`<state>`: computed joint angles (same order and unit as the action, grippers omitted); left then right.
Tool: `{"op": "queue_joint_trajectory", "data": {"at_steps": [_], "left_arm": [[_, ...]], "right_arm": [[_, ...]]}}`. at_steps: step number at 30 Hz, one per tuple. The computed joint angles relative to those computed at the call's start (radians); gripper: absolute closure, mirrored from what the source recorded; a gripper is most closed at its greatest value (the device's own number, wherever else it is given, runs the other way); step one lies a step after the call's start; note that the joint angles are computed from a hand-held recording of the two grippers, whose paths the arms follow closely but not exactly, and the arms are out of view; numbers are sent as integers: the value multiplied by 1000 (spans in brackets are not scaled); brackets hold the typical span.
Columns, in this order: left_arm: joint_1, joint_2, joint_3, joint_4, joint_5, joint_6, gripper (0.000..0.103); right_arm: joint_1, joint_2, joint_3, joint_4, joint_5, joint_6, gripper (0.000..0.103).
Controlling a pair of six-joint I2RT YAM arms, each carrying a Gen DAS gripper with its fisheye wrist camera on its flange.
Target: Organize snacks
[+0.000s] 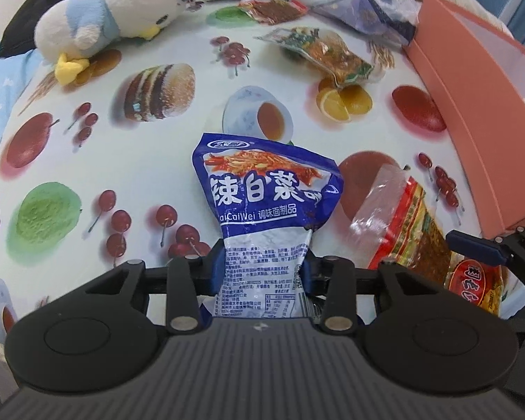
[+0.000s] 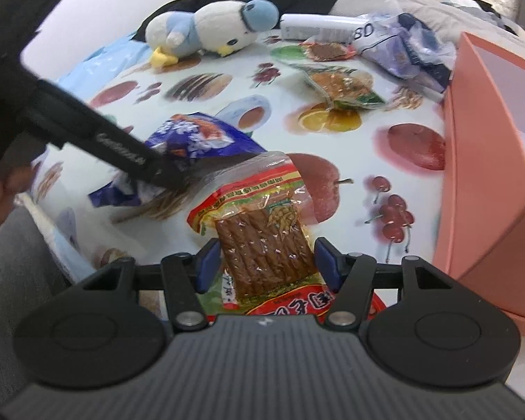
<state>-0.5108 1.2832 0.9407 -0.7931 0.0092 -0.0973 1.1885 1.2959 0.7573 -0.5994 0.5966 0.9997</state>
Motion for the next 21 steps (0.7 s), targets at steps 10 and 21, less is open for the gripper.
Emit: {"op": "queue_joint_trajectory", "data": {"at_steps": [10,21], "left_arm": [[-14,-90,103,-109,7,-57,57],[-120,-172,317,-266,-22,-133,57]], "right_arm": [[43,-43,68,-117,106,112,42],[189,-56,282,-522,279,440,43]]}}
